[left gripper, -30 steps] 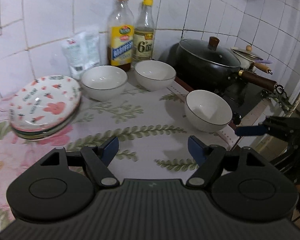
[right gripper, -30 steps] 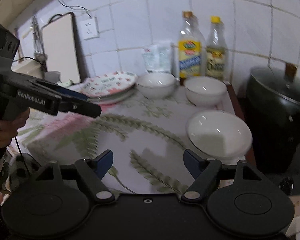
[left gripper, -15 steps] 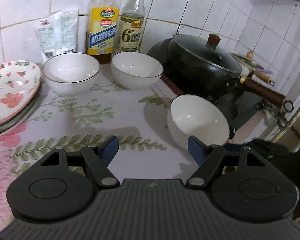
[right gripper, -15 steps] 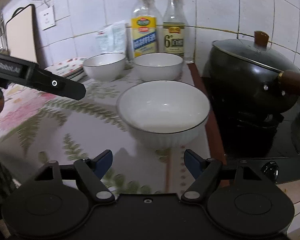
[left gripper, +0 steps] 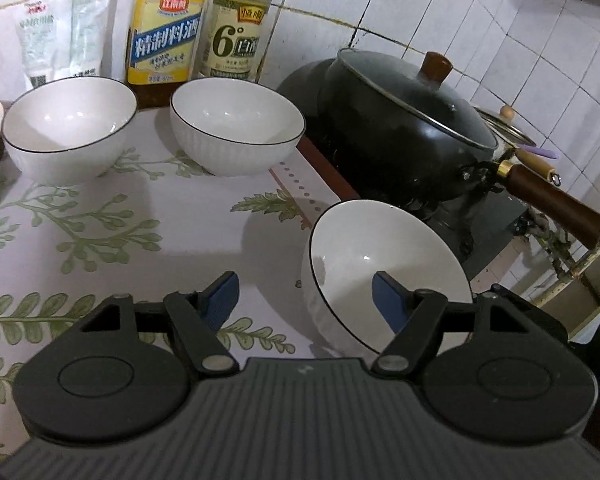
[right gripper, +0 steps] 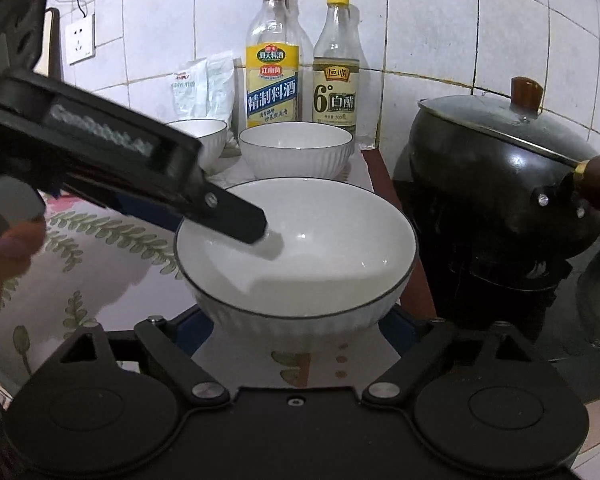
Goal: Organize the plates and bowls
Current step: 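Close the left gripper on the white bowl's rim, then carry the bowl beside the plate stack, lower it, open the left gripper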
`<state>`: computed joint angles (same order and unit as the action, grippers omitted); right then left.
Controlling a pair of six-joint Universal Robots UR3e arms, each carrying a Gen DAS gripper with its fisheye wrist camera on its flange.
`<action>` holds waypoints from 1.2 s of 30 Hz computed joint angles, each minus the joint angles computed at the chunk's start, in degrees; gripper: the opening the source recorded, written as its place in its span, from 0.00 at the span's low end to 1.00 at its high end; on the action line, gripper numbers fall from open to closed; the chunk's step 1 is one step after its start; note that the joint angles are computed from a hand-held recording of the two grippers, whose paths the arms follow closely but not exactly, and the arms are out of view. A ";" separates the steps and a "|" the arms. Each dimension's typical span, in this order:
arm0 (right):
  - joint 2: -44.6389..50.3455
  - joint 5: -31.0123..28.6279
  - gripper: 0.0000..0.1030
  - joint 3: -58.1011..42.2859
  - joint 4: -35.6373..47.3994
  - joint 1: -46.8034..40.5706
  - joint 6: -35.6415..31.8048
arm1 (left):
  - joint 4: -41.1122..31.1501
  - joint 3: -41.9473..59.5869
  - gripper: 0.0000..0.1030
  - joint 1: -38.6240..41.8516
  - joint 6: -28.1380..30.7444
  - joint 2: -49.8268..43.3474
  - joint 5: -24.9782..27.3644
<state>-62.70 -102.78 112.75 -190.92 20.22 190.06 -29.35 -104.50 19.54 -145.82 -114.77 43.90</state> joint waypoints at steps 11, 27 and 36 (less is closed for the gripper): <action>0.66 -0.46 0.92 -0.92 -0.25 0.47 1.59 | -10.05 3.02 0.33 -0.98 3.93 -0.31 -0.41; 0.87 -4.33 0.91 -7.79 5.04 6.18 2.32 | -20.89 -0.10 0.31 6.42 14.98 9.03 -2.19; 6.17 -9.66 0.91 -22.29 9.98 14.40 1.75 | -35.50 -2.28 0.31 19.31 27.41 19.54 -6.00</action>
<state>-56.52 -112.44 90.46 -180.94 34.62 191.81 -64.84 -106.79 38.85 -118.41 -95.22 37.89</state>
